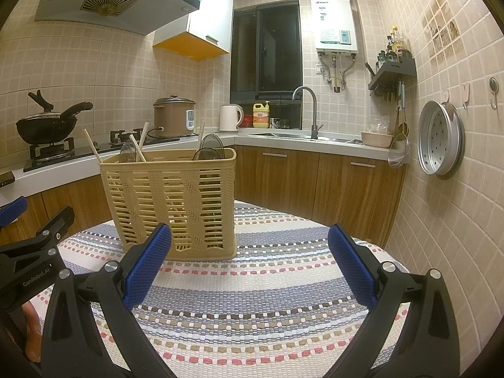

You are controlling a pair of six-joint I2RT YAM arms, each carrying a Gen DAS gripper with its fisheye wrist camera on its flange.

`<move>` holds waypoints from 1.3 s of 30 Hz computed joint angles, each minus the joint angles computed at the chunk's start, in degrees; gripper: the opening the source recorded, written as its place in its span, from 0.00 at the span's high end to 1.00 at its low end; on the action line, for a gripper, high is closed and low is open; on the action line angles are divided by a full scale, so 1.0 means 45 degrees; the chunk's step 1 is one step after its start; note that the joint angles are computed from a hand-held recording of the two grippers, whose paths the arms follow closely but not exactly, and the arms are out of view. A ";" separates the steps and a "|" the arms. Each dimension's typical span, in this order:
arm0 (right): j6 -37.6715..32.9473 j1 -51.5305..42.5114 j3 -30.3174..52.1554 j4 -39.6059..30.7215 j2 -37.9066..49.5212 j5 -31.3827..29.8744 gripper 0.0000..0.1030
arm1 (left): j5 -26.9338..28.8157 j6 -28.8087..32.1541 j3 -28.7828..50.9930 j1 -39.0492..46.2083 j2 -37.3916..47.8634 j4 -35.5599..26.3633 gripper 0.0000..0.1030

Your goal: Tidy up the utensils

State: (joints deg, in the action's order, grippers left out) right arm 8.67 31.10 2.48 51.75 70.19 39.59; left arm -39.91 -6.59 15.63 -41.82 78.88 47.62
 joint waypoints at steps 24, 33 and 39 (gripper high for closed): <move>0.0167 0.0031 0.0117 -0.0004 0.0290 0.0039 0.08 | 0.0273 0.0395 -0.0128 0.0061 0.0071 0.0381 0.07; 0.0179 0.0036 0.0118 -0.0113 0.0206 0.0049 0.08 | 0.0304 0.0316 -0.0082 0.0133 -0.0143 -0.0038 0.07; 0.0169 0.0115 0.0112 -0.0153 0.0167 0.0128 0.08 | 0.0348 0.0324 -0.0062 0.0184 -0.0168 -0.0091 0.07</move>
State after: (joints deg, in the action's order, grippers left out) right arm 9.44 31.62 2.99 51.06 70.94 40.16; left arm -38.34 -5.13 15.35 -40.99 78.13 47.21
